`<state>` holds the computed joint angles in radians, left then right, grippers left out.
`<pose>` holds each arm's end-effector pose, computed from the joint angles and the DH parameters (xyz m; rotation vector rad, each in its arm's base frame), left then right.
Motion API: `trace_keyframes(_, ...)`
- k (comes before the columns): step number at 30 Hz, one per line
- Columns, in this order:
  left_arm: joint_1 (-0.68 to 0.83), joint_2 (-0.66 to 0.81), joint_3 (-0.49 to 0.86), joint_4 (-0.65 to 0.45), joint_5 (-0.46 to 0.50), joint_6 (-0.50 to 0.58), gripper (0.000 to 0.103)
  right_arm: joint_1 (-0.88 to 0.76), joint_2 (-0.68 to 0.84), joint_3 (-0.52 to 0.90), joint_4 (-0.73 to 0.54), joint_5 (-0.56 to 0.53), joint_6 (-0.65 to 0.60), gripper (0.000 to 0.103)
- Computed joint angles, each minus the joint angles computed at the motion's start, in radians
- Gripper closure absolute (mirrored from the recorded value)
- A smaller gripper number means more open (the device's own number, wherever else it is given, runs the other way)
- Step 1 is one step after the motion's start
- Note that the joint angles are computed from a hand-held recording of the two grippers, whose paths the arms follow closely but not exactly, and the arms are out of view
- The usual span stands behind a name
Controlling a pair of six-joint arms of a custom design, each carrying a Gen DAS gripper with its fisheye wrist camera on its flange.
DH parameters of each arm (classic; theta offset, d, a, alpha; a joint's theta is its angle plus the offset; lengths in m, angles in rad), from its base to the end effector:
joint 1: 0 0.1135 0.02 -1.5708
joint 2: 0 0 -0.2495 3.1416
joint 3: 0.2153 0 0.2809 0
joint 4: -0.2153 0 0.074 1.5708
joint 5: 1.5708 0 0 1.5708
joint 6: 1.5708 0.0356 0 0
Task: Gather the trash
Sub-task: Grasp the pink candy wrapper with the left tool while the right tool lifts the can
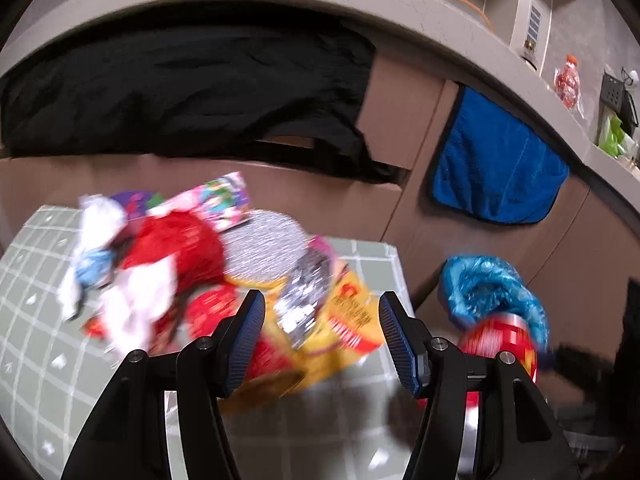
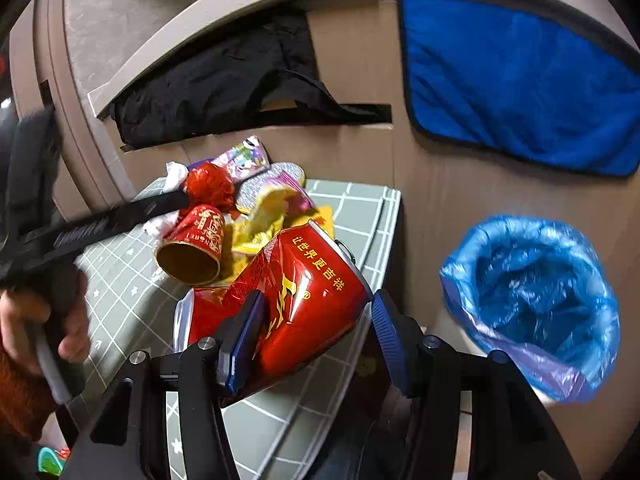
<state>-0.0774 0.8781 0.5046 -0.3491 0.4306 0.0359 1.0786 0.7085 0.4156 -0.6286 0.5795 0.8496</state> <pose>0.2160 -0.0317 0.1909 0.3499 2.2384 -0.5141 0.0991 0.1436 0.1714 -0.0335 2.3125 0.2451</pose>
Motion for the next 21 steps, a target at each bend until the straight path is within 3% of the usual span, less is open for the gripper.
trace_keyframes(3, -0.132, 0.224, 0.094, 0.08, -0.121, -0.057, 0.048, 0.001, -0.043, -0.029, -0.014, -0.019, 0.018, 0.052)
trace_keyframes(5, -0.193, 0.388, 0.174, 0.109, -0.219, -0.071, 0.064, 0.011, -0.066, -0.042, -0.026, -0.019, 0.033, 0.052)
trace_keyframes(7, -0.206, 0.487, 0.224, 0.116, -0.247, -0.081, 0.075, 0.026, -0.087, -0.049, -0.038, -0.01, 0.045, 0.052)
trace_keyframes(9, -0.188, 0.558, 0.266, 0.11, -0.212, -0.105, 0.088, 0.035, -0.092, -0.045, -0.046, -0.001, 0.05, 0.052)
trace_keyframes(12, -0.162, 0.513, 0.238, 0.128, -0.189, -0.114, 0.099, 0.05, -0.09, -0.034, -0.063, 0.028, 0.051, 0.052)
trace_keyframes(21, -0.051, 0.131, 0.116, 0.026, -0.136, -0.045, 0.1, 0.002, -0.058, 0.002, -0.002, 0.025, -0.027, 0.052)
